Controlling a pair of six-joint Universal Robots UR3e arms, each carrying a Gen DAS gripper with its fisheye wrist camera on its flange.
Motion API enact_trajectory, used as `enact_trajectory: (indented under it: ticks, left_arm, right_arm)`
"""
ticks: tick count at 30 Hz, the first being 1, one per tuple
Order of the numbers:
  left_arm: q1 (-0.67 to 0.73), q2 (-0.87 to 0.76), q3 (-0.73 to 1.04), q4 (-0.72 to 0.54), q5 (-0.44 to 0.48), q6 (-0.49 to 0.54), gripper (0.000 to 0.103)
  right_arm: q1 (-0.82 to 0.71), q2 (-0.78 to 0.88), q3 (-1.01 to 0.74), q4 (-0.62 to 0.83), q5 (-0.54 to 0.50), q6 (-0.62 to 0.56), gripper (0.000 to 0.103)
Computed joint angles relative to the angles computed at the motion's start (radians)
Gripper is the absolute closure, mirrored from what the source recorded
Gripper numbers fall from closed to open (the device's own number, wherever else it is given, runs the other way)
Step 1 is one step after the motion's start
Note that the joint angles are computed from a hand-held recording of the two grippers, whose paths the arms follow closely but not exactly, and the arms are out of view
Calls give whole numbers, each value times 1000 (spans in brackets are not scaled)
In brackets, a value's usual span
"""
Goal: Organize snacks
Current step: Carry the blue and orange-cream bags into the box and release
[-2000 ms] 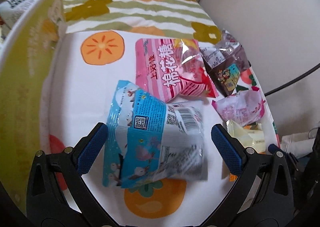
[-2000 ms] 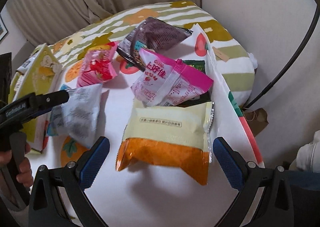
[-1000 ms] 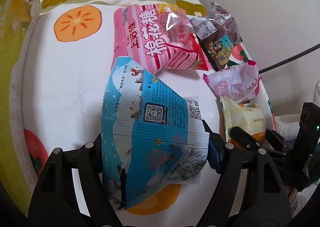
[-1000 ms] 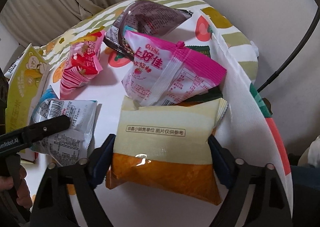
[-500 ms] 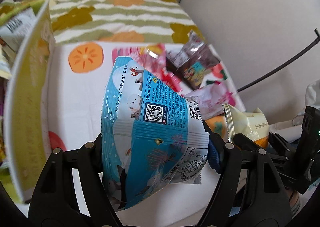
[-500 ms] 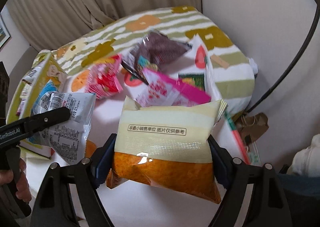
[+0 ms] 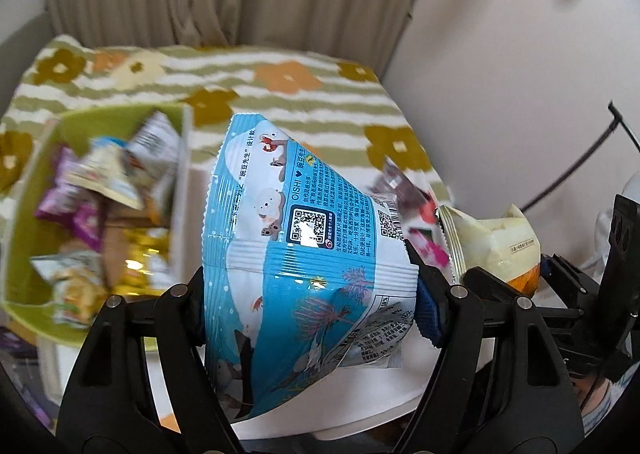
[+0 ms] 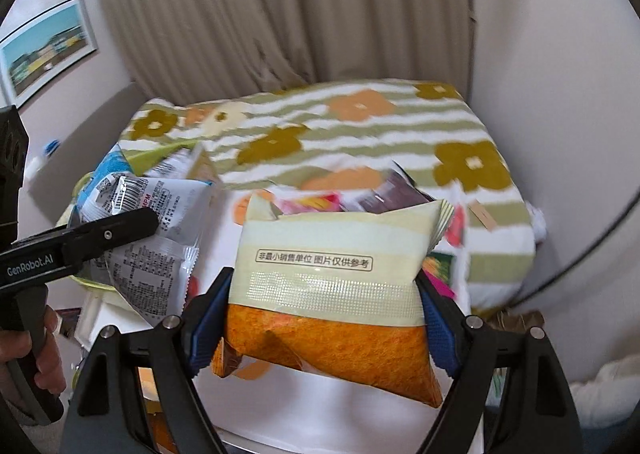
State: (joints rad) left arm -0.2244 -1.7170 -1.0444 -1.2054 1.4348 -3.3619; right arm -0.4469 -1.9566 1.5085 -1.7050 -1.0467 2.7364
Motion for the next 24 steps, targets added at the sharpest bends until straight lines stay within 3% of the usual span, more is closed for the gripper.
enact_trajectory:
  ticks: [4,11,17,21,24]
  left_arm:
    - [138,129,-72,-42,-34,46,30]
    - [493,236,-92,-205,-181,273,30]
    - [728,174,-48,-304,-279,475,30]
    - [767,83,-9,-322,-296,546,30]
    - [771,18,21,-337,-303,581,20]
  right_arm:
    - [185,90,-103,-76,-41,109,22]
    - [533,336,-313,-221,-174,343,22]
    - [745,616,-599,-246,-294,481,22]
    - [825,749,-762,-197,-367,543,22]
    - [867,849,-897,-135,-417,593,22]
